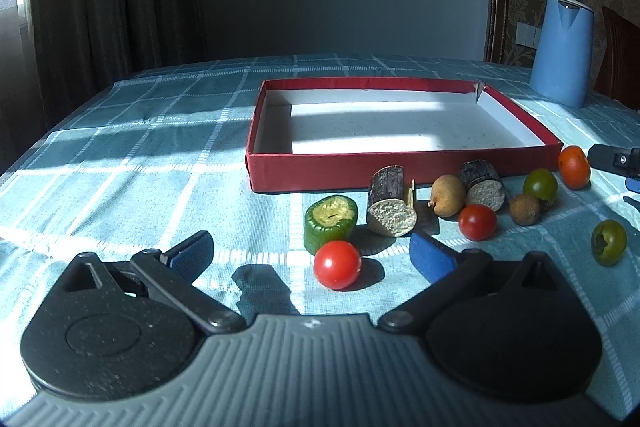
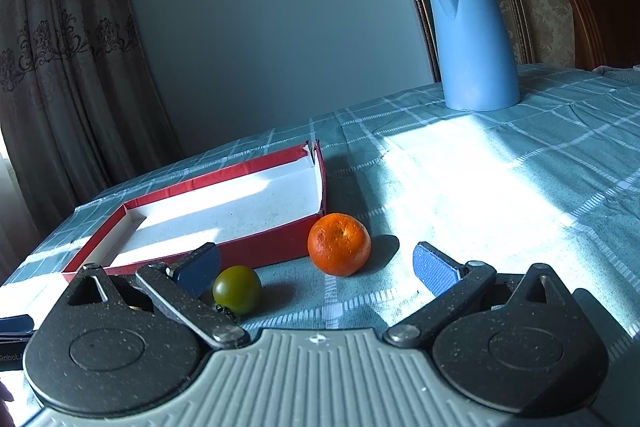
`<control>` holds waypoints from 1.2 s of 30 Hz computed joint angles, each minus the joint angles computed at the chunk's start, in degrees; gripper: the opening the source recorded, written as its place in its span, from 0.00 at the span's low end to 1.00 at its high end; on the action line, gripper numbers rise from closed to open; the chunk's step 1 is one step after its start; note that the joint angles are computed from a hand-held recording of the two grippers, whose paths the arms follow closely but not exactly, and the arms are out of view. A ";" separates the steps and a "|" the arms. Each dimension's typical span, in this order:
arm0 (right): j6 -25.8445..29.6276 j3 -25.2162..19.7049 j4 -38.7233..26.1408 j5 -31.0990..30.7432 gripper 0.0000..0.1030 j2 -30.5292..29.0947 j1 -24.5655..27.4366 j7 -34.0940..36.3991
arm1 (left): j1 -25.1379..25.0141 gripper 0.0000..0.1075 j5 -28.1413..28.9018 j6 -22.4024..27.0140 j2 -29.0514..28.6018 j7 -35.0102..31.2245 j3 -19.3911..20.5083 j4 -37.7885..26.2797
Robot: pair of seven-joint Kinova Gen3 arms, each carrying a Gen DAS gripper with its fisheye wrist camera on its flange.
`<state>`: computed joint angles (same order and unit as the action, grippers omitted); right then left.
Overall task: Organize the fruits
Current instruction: 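Move both tools toward the fruits in front of the red tray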
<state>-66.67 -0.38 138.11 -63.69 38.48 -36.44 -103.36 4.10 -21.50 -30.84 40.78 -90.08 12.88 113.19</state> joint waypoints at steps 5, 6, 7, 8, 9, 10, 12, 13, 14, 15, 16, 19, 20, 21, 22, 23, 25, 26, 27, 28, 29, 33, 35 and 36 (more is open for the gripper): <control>-0.22 -0.02 0.22 0.37 1.00 0.10 0.06 -0.55 | 2.90 0.96 4.70 -5.68 0.12 -4.79 -2.72 2.57; -0.24 -0.02 0.17 0.23 1.00 0.14 -0.03 -0.45 | 4.27 0.96 5.18 -4.60 -0.07 -4.46 -3.94 2.04; -0.26 -0.02 0.16 0.20 1.00 0.16 -0.06 -0.42 | 5.19 0.96 5.59 -3.07 -0.16 -4.61 -4.64 1.32; -0.26 -0.02 0.16 0.20 1.00 0.16 -0.05 -0.42 | 5.13 0.96 6.26 -2.47 -0.20 -5.31 -4.27 1.09; -0.23 -0.04 0.15 0.23 1.00 0.15 -0.03 -0.46 | 5.11 0.96 6.54 -2.75 -0.13 -5.55 -4.21 1.16; -0.28 -0.04 0.17 0.30 1.00 0.17 -0.03 -0.52 | 5.29 0.96 6.94 -2.62 -0.13 -5.87 -4.29 1.10; -0.27 -0.03 0.12 0.35 1.00 0.17 -0.04 -0.45 | 6.74 0.96 9.34 -1.32 -0.27 -6.81 -5.26 0.52; -0.20 -0.04 0.08 0.34 1.00 0.16 -0.04 -0.36 | 7.16 0.96 10.29 -0.78 -0.29 -7.10 -5.49 0.25; -0.14 -0.06 0.12 0.45 1.00 0.11 0.00 -0.34 | 7.08 0.96 10.54 -0.14 -0.32 -7.16 -5.30 -0.03; -0.09 -0.05 0.10 0.43 1.00 0.10 -0.03 -0.23 | 7.10 0.96 10.88 0.64 -0.33 -7.22 -5.21 -0.42; -0.15 -0.06 0.08 0.30 1.00 0.13 -0.13 -0.18 | 7.60 0.96 11.81 1.21 -0.36 -7.50 -5.56 -0.74; -0.04 -0.06 0.05 0.33 1.00 0.11 -0.11 0.03 | 7.78 0.96 12.68 2.12 -0.30 -7.96 -5.49 -1.30; 0.01 -0.04 0.07 0.34 1.00 0.07 -0.09 0.12 | 7.88 0.96 12.95 2.45 -0.29 -8.09 -5.51 -1.48; -0.03 -0.03 0.03 0.18 1.00 0.11 -0.17 0.18 | 8.11 0.96 13.29 2.84 -0.30 -8.33 -5.66 -1.68; -0.01 -0.05 0.05 0.20 1.00 0.10 -0.16 0.20 | 8.13 0.96 13.40 3.06 -0.26 -8.49 -5.64 -1.83; 0.19 -0.05 0.04 0.35 1.00 0.03 -0.05 0.33 | 8.07 0.96 13.44 3.00 -0.22 -8.57 -5.54 -1.86; 0.66 -0.03 -0.05 0.44 1.00 -0.17 0.09 0.71 | 8.18 0.96 13.63 2.93 -0.15 -8.91 -5.60 -1.90; 0.67 -0.01 -0.08 0.35 1.00 -0.18 0.05 0.78 | 8.20 0.96 13.73 2.87 -0.11 -9.01 -5.60 -1.91; 0.73 -0.01 -0.07 0.46 1.00 -0.20 0.10 0.79 | 8.15 0.96 13.72 2.75 -0.06 -9.09 -5.52 -1.92; 0.81 -0.02 -0.09 0.44 1.00 -0.21 0.11 0.81 | 8.16 0.96 13.73 2.48 -0.05 -9.24 -5.54 -1.79; 1.01 -0.01 -0.16 0.35 1.00 -0.28 0.14 0.96 | 8.13 0.96 13.62 2.27 -0.07 -9.39 -5.51 -1.65; 1.10 -0.03 -0.13 0.36 1.00 -0.32 0.19 0.69 | 7.58 0.96 12.85 -0.03 0.00 -9.81 -5.28 -0.36; 1.09 0.01 -0.11 0.37 1.00 -0.33 0.16 0.71 | 7.45 0.96 12.65 -0.86 0.01 -9.87 -5.19 0.09; 1.02 0.03 -0.11 0.33 1.00 -0.30 0.10 0.73 | 7.39 0.96 12.53 -1.00 0.02 -9.89 -5.14 0.16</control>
<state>-65.64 -0.36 138.00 -63.36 38.18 -36.34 -102.62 11.49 -8.97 -31.84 40.80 -99.96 7.73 113.35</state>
